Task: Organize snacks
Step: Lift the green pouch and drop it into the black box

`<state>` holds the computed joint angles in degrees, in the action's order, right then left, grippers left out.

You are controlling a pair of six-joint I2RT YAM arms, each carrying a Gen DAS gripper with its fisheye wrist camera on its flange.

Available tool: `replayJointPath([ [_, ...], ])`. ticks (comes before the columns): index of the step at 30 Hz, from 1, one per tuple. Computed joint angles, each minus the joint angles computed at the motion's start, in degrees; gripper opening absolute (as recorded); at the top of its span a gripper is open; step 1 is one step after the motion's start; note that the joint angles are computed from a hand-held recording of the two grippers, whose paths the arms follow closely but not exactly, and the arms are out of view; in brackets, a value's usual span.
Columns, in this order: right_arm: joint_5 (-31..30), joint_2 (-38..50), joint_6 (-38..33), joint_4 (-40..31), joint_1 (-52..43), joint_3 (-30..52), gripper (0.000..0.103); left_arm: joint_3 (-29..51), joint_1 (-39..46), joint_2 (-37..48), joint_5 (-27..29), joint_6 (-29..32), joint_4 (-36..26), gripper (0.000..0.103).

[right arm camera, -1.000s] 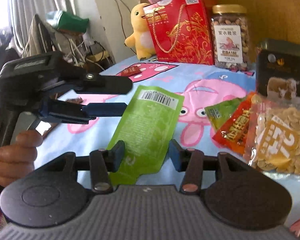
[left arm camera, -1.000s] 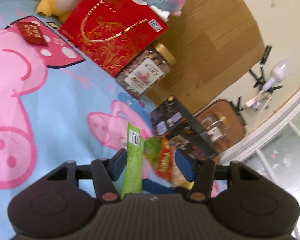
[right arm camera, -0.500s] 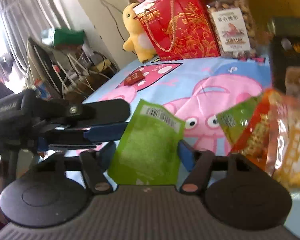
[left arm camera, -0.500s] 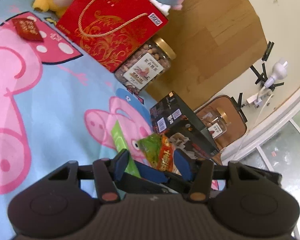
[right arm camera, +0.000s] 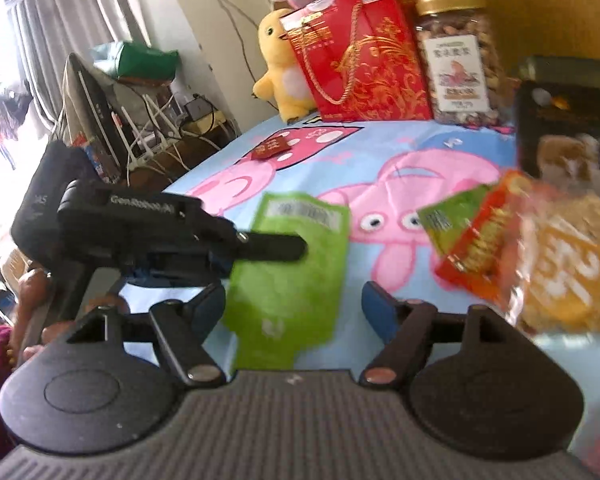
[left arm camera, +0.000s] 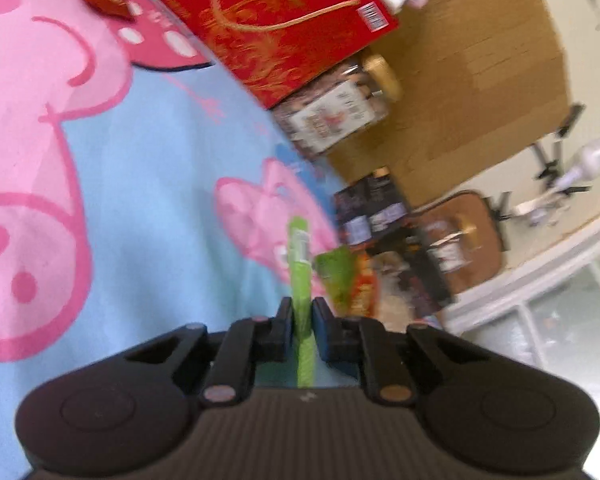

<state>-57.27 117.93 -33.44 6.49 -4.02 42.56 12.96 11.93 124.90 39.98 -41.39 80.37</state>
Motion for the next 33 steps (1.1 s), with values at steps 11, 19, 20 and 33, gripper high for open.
replayJointPath([
  [11,-9.75,4.85,-8.6,-31.31,-5.76,13.63,0.008,-1.95,-6.19,-15.96,-4.23,1.05,-6.65,0.012],
  [19,-11.2,-5.82,12.7,-6.56,-14.06,9.49,0.006,29.07,-23.11,-22.94,-14.68,11.64,-41.87,0.013],
  [20,-10.18,-6.07,18.77,0.46,-14.68,8.7,0.006,34.66,-24.93,-20.72,-15.82,13.62,-45.65,0.014],
  [33,10.93,5.2,29.94,11.51,-16.83,21.31,0.044,92.76,-35.97,14.23,-34.63,28.92,-88.24,0.047],
])
